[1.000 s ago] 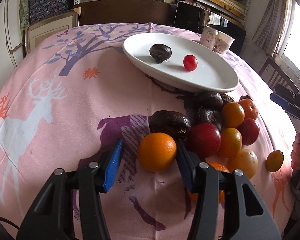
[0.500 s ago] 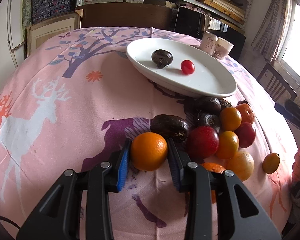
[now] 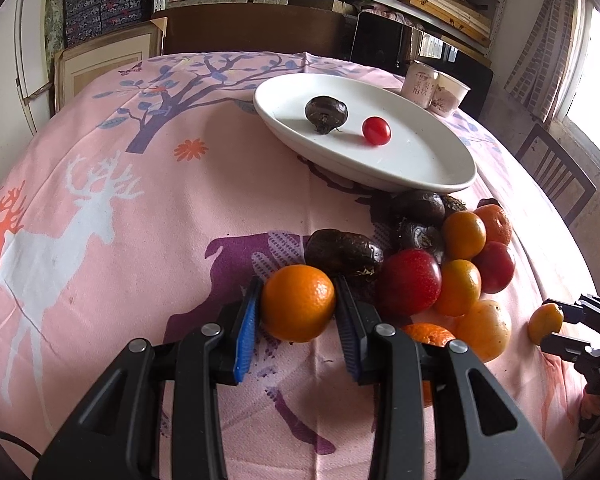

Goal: Organize fruits
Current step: 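Close left gripper on mandarin while right gripper closes on yellow-orange citrus, then lower both citrus fruits onto the white plate and open both grippers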

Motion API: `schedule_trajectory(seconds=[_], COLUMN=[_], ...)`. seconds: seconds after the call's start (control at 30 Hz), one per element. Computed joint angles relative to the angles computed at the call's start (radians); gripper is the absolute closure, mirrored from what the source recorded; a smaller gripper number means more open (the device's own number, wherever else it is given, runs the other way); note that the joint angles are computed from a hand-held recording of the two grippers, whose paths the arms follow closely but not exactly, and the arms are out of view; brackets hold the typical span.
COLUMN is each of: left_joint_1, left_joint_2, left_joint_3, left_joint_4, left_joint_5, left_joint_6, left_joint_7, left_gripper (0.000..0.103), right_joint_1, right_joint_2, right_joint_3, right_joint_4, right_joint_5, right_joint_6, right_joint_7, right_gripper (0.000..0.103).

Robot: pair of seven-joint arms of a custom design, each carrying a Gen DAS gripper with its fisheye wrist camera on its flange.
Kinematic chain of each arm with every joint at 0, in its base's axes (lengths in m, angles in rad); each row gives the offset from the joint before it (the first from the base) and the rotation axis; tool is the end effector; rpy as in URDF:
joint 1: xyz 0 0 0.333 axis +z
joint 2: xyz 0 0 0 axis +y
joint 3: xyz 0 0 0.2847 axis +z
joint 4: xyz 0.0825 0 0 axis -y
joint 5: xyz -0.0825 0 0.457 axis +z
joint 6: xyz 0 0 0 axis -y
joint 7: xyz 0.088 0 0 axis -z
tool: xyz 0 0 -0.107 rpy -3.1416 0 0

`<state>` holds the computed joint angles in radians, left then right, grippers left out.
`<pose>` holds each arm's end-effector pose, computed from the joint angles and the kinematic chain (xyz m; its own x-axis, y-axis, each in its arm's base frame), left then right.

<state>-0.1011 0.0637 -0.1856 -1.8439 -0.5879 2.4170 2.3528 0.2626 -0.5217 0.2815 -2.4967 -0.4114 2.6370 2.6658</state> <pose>0.6599 -0.1953 0.4898 -0.6865 -0.7170 0.1212 -0.6089 0.4756 -0.6349 0.4390 0.2787 0.4731 -0.1589 -0.9660 -0.2037 -0.7119 0.2551 -0.6543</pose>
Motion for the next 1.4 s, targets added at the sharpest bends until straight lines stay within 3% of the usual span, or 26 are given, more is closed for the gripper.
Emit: schedule_trajectory(seconds=[0.07, 0.27, 0.4, 0.53, 0.73, 0.97, 1.03, 1.07, 1.1, 1.13, 1.27, 1.4], left_joint_1=[0.0, 0.0, -0.01, -0.028, -0.055, -0.072, -0.064, -0.059, -0.054, -0.047, -0.021, -0.002], left_joint_2=[-0.001, -0.026, -0.052, 0.002, 0.181, 0.295, 0.304, 0.305, 0.302, 0.297, 0.246, 0.184], left_joint_3=[-0.001, -0.002, 0.003, -0.005, -0.045, -0.078, -0.087, -0.091, -0.094, -0.098, -0.108, -0.098], left_joint_4=[-0.001, -0.029, -0.039, 0.061, 0.295, 0.396, 0.4, 0.398, 0.395, 0.388, 0.326, 0.246], left_joint_5=[0.003, -0.048, -0.1, -0.061, 0.083, 0.22, 0.219, 0.216, 0.21, 0.2, 0.147, 0.094], left_joint_6=[-0.003, 0.034, 0.072, 0.08, 0.064, 0.028, 0.029, 0.03, 0.034, 0.042, 0.085, 0.143], left_joint_7=[0.001, 0.041, 0.075, 0.035, -0.125, -0.183, -0.186, -0.187, -0.185, -0.18, -0.138, -0.105], left_gripper=[0.068, 0.068, 0.068, 0.068, 0.068, 0.068, 0.067, 0.066, 0.061, 0.054, 0.049, 0.037], right_joint_1=[0.015, 0.018, -0.013, -0.087, -0.198, -0.147, -0.138, -0.14, -0.143, -0.142, -0.147, -0.17], right_joint_2=[0.014, 0.017, -0.017, -0.012, 0.166, 0.353, 0.353, 0.345, 0.335, 0.325, 0.28, 0.224], right_joint_3=[-0.017, -0.016, -0.002, 0.015, 0.016, -0.086, -0.102, -0.1, -0.095, -0.096, -0.097, -0.075], right_joint_4=[0.007, 0.008, -0.01, 0.049, 0.24, 0.358, 0.353, 0.351, 0.347, 0.341, 0.296, 0.242], right_joint_5=[0.025, 0.025, 0.004, -0.064, -0.198, -0.232, -0.28, -0.322, -0.368, -0.395, -0.44, -0.476], right_joint_6=[-0.007, 0.008, 0.041, 0.056, 0.114, 0.152, 0.171, 0.161, 0.147, 0.146, 0.177, 0.169], right_joint_7=[-0.022, -0.035, 0.001, 0.023, 0.087, 0.119, 0.148, 0.182, 0.224, 0.247, 0.317, 0.39], right_gripper=[0.066, 0.067, 0.067, 0.067, 0.067, 0.067, 0.061, 0.045, 0.038, 0.038, 0.038, 0.038])
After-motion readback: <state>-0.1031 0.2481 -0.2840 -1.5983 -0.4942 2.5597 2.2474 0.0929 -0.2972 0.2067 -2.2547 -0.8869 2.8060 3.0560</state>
